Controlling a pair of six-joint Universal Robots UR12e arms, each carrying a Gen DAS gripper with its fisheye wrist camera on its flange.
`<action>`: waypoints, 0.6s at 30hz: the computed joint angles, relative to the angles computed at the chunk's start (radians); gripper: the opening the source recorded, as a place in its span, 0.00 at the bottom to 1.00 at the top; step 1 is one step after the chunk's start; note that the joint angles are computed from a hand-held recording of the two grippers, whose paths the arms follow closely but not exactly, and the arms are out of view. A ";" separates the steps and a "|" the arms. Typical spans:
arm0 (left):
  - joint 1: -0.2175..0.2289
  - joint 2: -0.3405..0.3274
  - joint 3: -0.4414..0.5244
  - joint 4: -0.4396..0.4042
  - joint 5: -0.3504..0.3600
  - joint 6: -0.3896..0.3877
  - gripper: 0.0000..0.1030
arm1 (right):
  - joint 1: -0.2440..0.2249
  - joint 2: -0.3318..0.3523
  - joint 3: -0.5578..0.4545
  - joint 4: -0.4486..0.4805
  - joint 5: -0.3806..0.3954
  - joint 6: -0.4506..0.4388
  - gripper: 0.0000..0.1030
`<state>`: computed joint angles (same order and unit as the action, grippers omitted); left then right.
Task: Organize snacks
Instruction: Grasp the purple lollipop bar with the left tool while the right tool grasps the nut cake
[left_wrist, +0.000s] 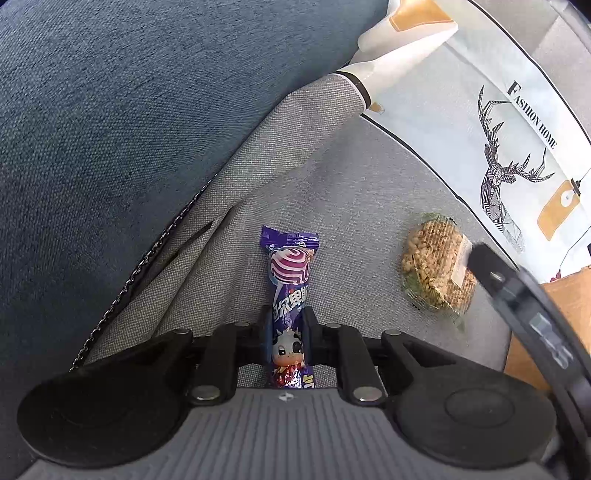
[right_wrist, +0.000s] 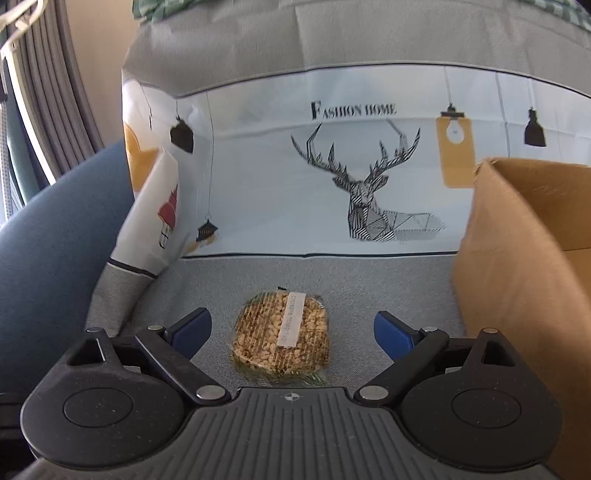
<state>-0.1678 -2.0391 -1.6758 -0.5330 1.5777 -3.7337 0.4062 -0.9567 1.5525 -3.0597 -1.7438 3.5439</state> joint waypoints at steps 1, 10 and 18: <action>-0.002 -0.003 0.003 -0.001 0.003 0.001 0.17 | -0.001 0.009 -0.011 0.012 0.006 -0.002 0.95; -0.007 -0.011 0.010 0.000 0.004 0.014 0.17 | -0.007 0.067 -0.078 0.125 0.067 -0.019 0.96; -0.008 -0.018 0.019 -0.007 0.005 0.022 0.17 | -0.002 0.081 -0.096 0.143 0.047 -0.064 0.91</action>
<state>-0.1758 -2.0573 -1.6567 -0.5403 1.5824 -3.7116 0.4039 -0.8757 1.4561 -2.9168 -1.6972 3.4803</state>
